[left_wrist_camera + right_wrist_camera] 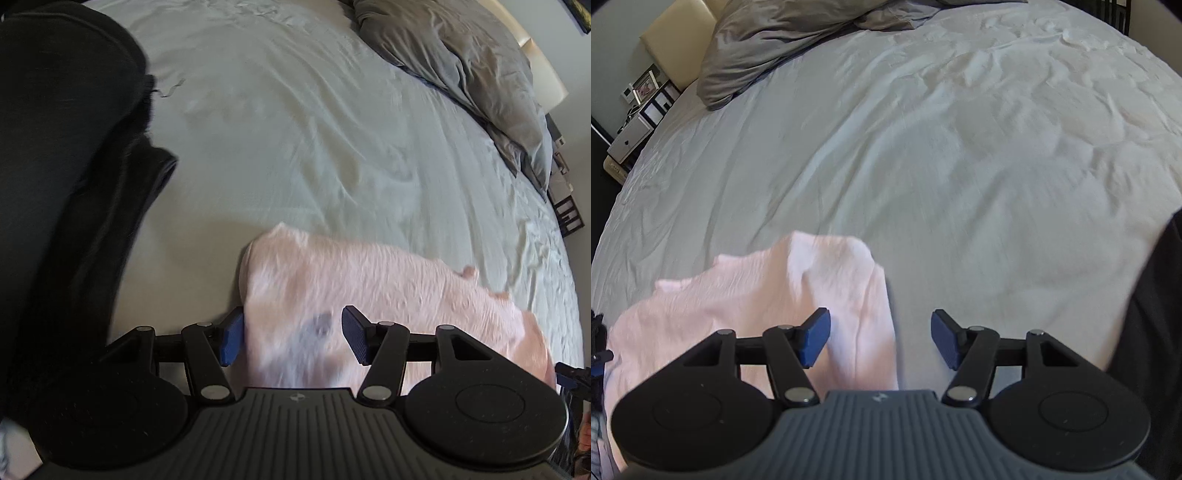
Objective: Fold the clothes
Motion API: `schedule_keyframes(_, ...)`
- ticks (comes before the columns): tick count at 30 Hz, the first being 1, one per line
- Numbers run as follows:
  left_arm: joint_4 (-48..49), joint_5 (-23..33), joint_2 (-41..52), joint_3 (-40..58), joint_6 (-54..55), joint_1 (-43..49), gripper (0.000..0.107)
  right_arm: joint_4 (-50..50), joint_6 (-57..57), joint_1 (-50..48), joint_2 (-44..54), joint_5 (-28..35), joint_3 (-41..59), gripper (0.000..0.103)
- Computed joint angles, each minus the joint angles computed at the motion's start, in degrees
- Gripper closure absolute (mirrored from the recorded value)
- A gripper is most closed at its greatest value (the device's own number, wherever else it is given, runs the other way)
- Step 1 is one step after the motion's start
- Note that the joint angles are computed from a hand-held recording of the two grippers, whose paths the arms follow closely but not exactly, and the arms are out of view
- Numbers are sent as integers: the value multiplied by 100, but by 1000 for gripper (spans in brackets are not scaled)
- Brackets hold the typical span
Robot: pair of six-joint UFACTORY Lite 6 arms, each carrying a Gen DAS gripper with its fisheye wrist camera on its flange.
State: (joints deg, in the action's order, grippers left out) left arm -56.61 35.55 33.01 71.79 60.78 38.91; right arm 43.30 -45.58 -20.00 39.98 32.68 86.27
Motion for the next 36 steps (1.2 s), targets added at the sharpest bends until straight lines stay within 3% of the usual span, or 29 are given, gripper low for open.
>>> schedule_keyframes(4,-367,79,314,267,181,-67,53,117,94,223,606,19,558,39)
schedule_keyframes(6,-510,25,333,260,322,-127,64,294,-41,339,709,-22,620,44)
schedule_keyframes(7,-591,-22,325,234,409,-166,69,350,-101,403,732,-14,637,52)
schedule_keyframes(8,-717,-76,298,173,531,-210,78,308,-61,467,755,-7,662,75)
schedule_keyframes(9,-850,-139,263,104,647,-256,87,244,2,531,783,3,699,88)
schedule_keyframes(11,-1131,-295,110,-95,833,-342,98,176,-10,655,648,-273,539,94)
schedule_keyframes(15,-1375,-358,-428,-501,1233,-373,104,173,-68,653,117,-425,168,97)
schedule_keyframes(19,-990,72,-1171,-750,945,-87,104,187,-183,430,-635,-91,-157,97)
schedule_keyframes(29,140,2151,-3613,-1459,605,1397,104,240,-819,-748,-3576,1536,-1782,98)
schedule_keyframes(32,383,3150,-4224,-1545,821,2227,104,228,-1168,-1421,-4467,2300,-2256,98)
schedule_keyframes(36,693,4691,-4729,-1421,1443,3604,104,234,-1861,-2817,-5448,3775,-2650,97)
